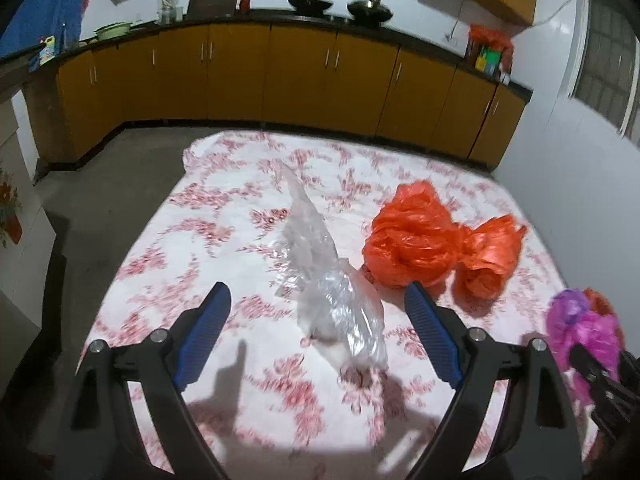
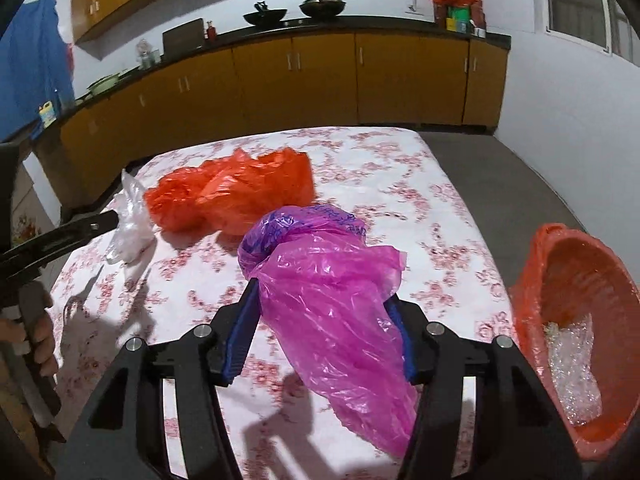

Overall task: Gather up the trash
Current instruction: 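Grasp the clear bag with the left tool while the right tool holds the pink bag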

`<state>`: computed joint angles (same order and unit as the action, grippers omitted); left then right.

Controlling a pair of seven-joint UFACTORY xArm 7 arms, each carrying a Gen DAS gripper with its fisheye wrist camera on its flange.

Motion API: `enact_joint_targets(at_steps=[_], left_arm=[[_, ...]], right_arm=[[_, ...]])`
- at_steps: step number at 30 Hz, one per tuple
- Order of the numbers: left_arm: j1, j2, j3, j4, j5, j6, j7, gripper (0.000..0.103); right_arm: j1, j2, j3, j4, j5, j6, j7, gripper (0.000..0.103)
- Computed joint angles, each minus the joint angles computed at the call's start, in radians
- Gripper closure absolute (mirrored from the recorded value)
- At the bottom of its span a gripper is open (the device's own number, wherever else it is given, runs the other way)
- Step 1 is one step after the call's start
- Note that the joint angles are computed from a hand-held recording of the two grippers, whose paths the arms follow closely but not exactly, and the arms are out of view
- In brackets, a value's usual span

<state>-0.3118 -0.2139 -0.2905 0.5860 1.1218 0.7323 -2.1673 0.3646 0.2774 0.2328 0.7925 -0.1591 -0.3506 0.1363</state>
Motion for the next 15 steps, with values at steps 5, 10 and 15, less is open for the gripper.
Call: enact_joint_targets(at_steps=[5, 10, 15], left_arm=[[0.018, 0.085, 0.046, 0.041, -0.028, -0.041, 0.070, 0.031], [0.033, 0.129, 0.086, 0.056, -0.028, -0.102, 0.092, 0.035], [0.042, 0.167, 0.114, 0.076, -0.041, -0.139, 0.135, 0.055]], right_arm=[[-0.011, 0.010, -0.004, 0.003, -0.003, 0.001, 0.004, 0.045], [-0.044, 0.012, 0.010, -0.003, -0.027, -0.005, 0.021, 0.045], [-0.052, 0.002, 0.006, -0.012, -0.037, -0.014, 0.030, 0.046]])
